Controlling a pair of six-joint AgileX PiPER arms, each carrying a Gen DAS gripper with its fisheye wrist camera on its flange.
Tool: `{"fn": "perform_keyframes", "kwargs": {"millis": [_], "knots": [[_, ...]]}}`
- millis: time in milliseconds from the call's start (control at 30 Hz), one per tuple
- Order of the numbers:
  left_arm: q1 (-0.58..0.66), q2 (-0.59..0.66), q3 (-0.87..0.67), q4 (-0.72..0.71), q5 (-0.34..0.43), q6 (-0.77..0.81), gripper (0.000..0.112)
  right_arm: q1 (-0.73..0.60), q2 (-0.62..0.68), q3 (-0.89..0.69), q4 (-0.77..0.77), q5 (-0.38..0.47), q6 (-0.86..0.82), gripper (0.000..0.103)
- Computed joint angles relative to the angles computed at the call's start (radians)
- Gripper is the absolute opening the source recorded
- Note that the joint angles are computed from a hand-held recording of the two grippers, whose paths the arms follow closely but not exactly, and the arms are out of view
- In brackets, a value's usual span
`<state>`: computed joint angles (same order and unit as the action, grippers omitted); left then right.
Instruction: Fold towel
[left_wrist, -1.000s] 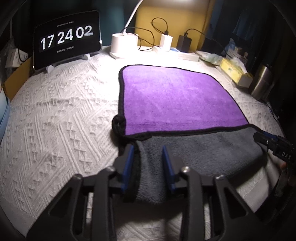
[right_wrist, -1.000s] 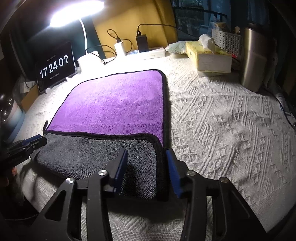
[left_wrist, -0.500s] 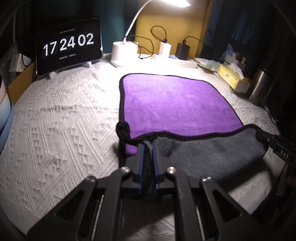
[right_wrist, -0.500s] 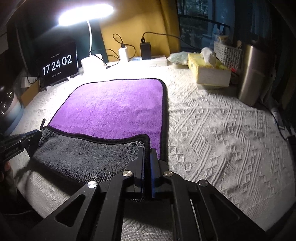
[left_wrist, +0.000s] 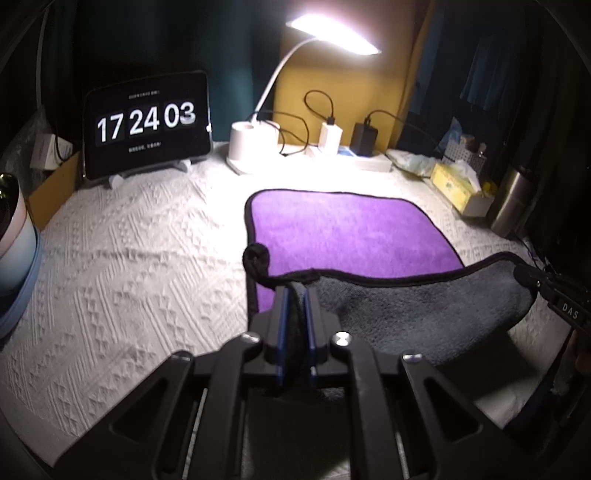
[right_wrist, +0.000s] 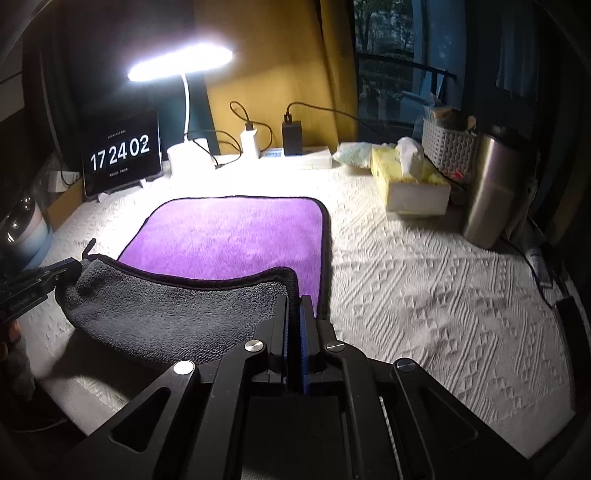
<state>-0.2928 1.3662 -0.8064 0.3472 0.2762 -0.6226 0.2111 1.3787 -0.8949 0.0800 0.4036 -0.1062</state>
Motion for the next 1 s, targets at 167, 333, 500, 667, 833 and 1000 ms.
{"fn": "perform_keyframes", "kwargs": {"millis": [167, 333, 500, 667, 833, 1000], "knots": [[0.023, 0.004, -0.028, -0.013, -0.011, 0.025, 0.009, 0.007, 0.011, -0.036, -0.023, 0.003, 0.024, 0.006], [0.045, 0.024, -0.062, -0.044, -0.021, 0.07, 0.009, 0.009, 0.034, -0.079, -0.044, 0.005, 0.04, 0.006], [0.066, 0.056, -0.103, -0.085, -0.025, 0.121, 0.009, 0.006, 0.074, -0.132, -0.046, 0.007, 0.035, 0.006], [0.073, 0.082, -0.131, -0.095, -0.027, 0.136, 0.009, -0.001, 0.119, -0.18, -0.029, 0.009, 0.009, 0.006], [0.089, 0.131, -0.186, -0.134, -0.024, 0.185, 0.009, -0.006, 0.168, -0.231, -0.02, 0.012, -0.007, 0.006], [0.106, 0.185, -0.242, -0.179, -0.022, 0.241, 0.009, -0.015, 0.221, -0.289, -0.005, 0.015, -0.031, 0.006]]}}
